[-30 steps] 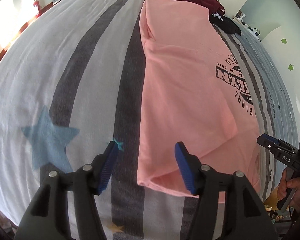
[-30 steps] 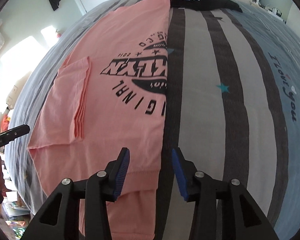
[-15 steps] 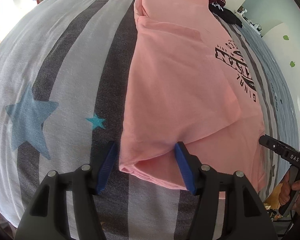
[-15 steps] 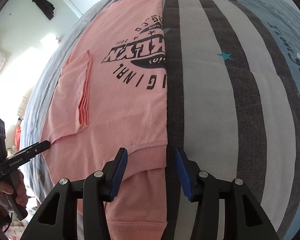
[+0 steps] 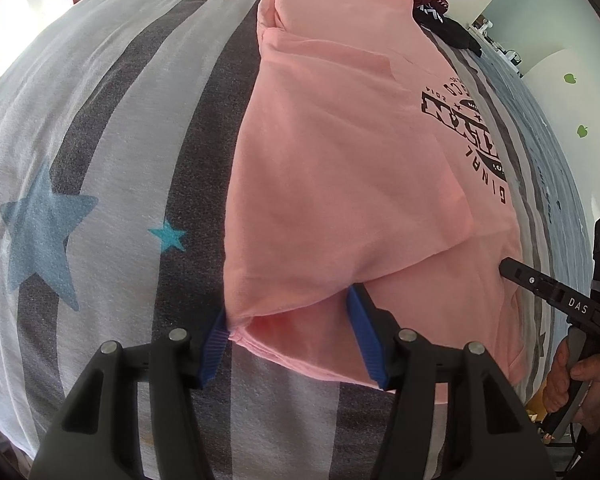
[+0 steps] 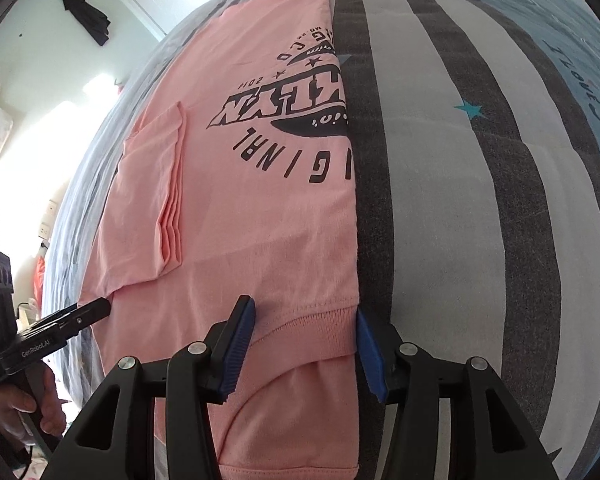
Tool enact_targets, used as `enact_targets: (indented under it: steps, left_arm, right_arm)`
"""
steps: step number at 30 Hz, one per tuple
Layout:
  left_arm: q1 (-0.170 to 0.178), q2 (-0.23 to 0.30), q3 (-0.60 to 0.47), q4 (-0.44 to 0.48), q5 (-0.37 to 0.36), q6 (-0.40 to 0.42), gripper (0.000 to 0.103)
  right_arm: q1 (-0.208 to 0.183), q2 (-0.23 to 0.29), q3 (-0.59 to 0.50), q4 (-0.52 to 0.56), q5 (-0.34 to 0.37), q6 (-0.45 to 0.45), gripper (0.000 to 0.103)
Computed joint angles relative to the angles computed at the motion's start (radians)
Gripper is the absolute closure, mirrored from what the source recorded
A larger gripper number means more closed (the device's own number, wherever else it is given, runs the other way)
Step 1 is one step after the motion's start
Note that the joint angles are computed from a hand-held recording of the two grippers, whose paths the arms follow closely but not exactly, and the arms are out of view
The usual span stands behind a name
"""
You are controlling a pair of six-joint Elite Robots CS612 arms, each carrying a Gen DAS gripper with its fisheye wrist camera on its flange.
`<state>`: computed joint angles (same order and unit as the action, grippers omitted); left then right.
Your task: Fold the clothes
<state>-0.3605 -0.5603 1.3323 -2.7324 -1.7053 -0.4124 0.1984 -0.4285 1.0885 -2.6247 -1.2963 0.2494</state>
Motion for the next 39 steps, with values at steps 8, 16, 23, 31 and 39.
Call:
enact_targets:
  steps: [8,16,23,31,39]
  left_arm:
    - [-0.008,-0.016,0.017,-0.008,0.044,0.032,0.094]
    - [-0.010,-0.098,0.114,-0.088,0.037,0.039,0.097]
    - [-0.023,-0.200,0.218,0.071,-0.027,0.047,0.097]
    - [-0.022,-0.221,0.230,0.053,-0.022,0.002,0.097]
    - [-0.007,-0.159,0.060,-0.058,0.019,0.061,0.097]
  right_arm:
    - [0.004,-0.005,-0.004,0.020,0.014,-0.078,0.093]
    - [0.014,-0.059,0.042,0.010,-0.001,-0.130,0.095]
    - [0.015,-0.187,0.210,0.133,0.052,-0.221,0.096]
    - [0.010,-0.244,0.296,0.115,0.096,-0.166,0.096]
    - [0.009,-0.192,0.153,-0.010,0.042,-0.091,0.096]
